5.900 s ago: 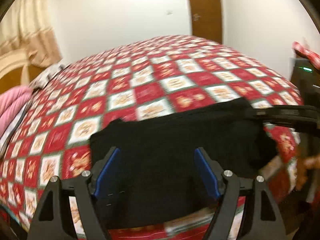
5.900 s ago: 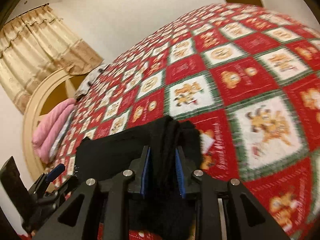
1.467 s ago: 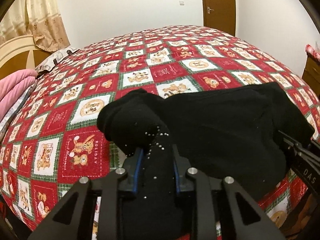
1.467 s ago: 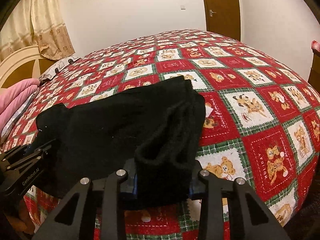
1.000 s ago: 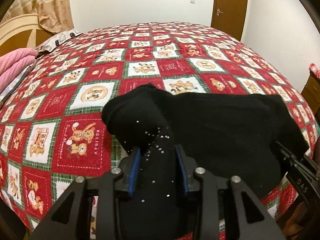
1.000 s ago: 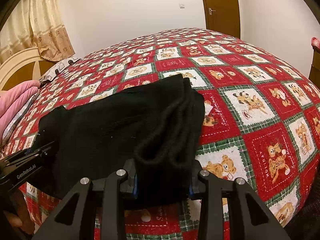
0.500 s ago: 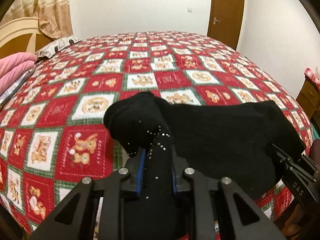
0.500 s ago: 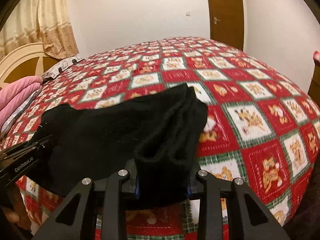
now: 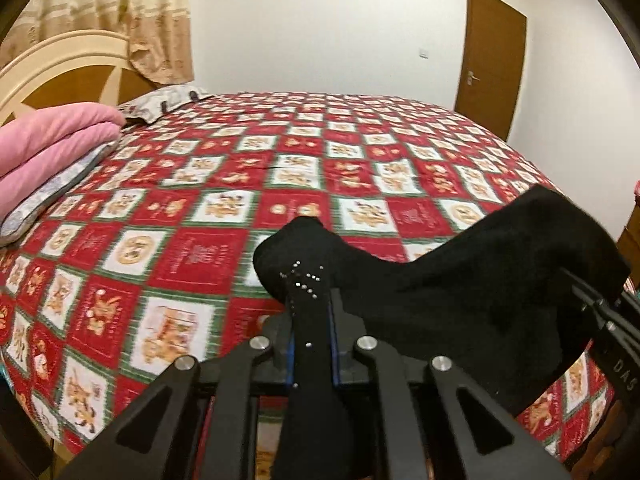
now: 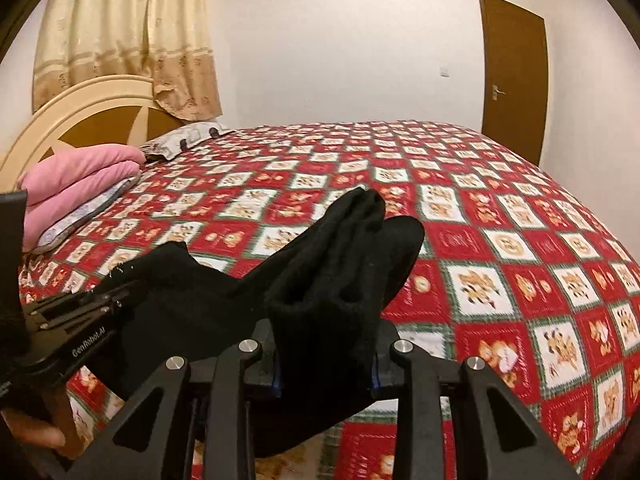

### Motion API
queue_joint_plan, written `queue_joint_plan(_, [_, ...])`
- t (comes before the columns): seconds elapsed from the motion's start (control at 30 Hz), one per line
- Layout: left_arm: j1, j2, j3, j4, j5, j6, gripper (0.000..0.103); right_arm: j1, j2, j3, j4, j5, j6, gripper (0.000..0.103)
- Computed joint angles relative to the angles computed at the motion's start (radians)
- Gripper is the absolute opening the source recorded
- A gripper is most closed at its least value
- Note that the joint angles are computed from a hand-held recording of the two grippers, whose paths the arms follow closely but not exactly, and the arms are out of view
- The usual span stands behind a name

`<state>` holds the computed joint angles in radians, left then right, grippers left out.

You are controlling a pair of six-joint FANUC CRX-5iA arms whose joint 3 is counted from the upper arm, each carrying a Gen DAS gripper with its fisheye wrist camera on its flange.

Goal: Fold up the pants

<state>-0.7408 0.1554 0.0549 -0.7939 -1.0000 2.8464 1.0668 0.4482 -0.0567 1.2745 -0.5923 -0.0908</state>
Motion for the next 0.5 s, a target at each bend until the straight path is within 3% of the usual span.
queue_joint_plan(0.17, [0.049,-0.054,-0.089,0.063,0.118,-0.02,0.015,0.004,-0.02,-0.036,0.002,-0.017,-0.021,0.031])
queue_joint_plan(0.27, [0.102,-0.097,-0.16,0.149,0.228,-0.063,0.029,-0.001,-0.056,-0.097,0.004,-0.043,-0.052,0.031])
queue_joint_plan(0.33, [0.103,-0.107,-0.168,0.134,0.217,-0.039,0.044,-0.01,-0.077,-0.132,-0.028,-0.045,-0.058,0.031])
queue_joint_plan(0.37, [0.102,-0.11,-0.168,0.122,0.212,-0.027,0.058,-0.014,-0.085,-0.151,-0.053,-0.047,-0.066,0.031])
queue_joint_plan(0.4, [0.105,-0.113,-0.169,0.121,0.215,-0.023,0.062,-0.019,-0.091,-0.165,-0.07,-0.038,-0.077,0.031])
queue_joint_plan(0.5, [0.14,-0.104,-0.177,0.21,0.27,-0.115,0.062,-0.036,-0.104,-0.203,-0.092,0.008,-0.126,0.031])
